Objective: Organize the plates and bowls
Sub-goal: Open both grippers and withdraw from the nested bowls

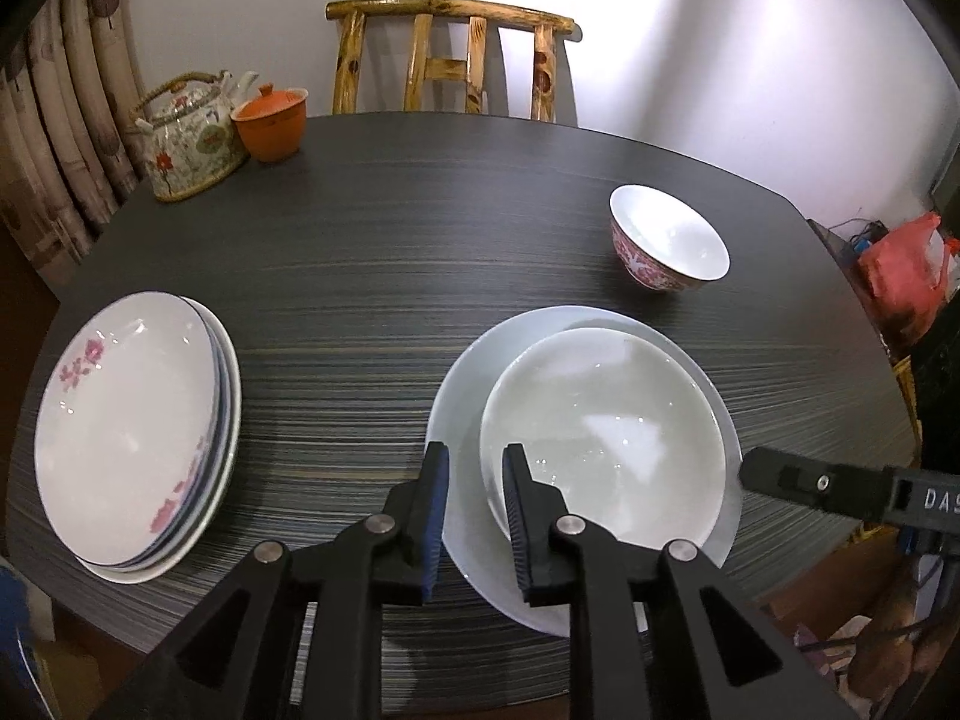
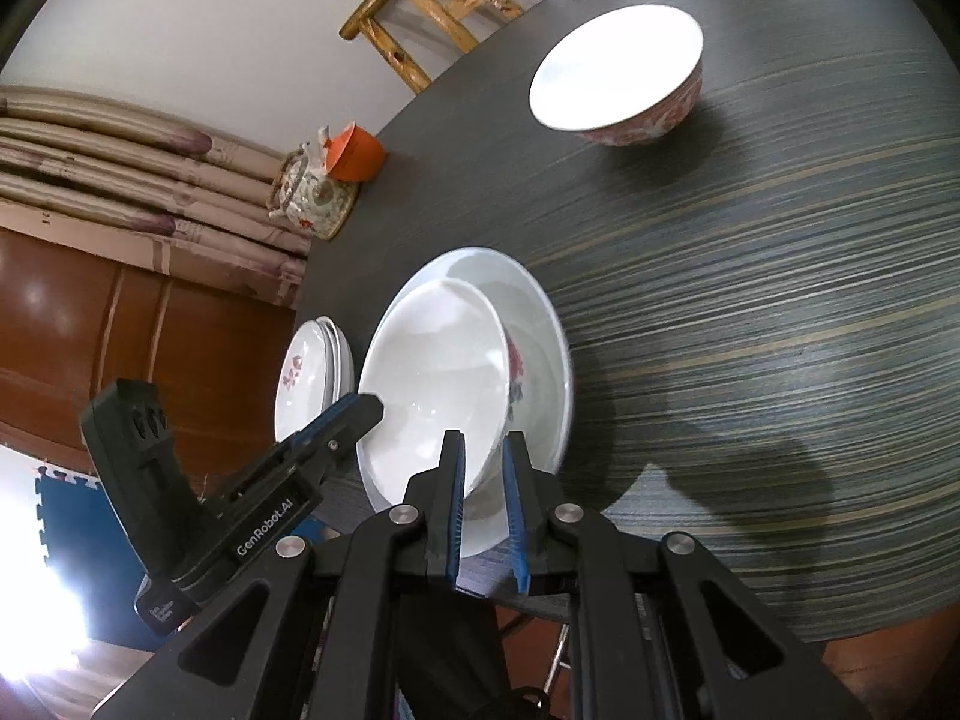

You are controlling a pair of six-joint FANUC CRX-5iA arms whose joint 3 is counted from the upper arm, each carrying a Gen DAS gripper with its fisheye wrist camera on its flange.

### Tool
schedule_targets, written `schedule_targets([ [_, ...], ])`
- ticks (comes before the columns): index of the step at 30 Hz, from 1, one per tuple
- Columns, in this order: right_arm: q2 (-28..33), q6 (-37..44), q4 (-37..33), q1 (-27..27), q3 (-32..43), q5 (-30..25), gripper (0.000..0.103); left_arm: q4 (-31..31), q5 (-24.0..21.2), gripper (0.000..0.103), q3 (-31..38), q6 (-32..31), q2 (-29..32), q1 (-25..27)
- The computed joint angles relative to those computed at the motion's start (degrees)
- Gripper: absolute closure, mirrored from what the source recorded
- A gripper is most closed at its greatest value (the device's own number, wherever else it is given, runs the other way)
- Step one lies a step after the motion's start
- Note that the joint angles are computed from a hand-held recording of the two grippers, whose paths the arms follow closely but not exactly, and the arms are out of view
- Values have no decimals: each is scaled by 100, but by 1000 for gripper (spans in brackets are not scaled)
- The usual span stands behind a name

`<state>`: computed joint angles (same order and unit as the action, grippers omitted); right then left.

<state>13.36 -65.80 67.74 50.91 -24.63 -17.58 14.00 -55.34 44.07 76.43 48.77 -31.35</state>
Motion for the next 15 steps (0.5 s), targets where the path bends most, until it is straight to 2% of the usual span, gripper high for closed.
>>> schedule_targets([
  [1,-39,-210,218,-14,-78,-46,88,-39,34,84,-29,-8,-32,-7],
  [4,-106,-146,117,105,-128,-376,85,-205,143,83,-88,-9,-119,-48],
  [7,-230,-539,451,88,-331,-474,80,-365,194,79,-67,19,-157,-87],
  [9,-297,-555,406,153,-422,-643,80,-394,227,78,-55,-21,-164,-100],
  [13,-333,221,-331,472,-375,-1456,80,-501,218,78,14,-47,-165,-148],
  [15,-377,61,-200,540,-530,-1804,80,-572,187,78,97,-45,-136,-179],
])
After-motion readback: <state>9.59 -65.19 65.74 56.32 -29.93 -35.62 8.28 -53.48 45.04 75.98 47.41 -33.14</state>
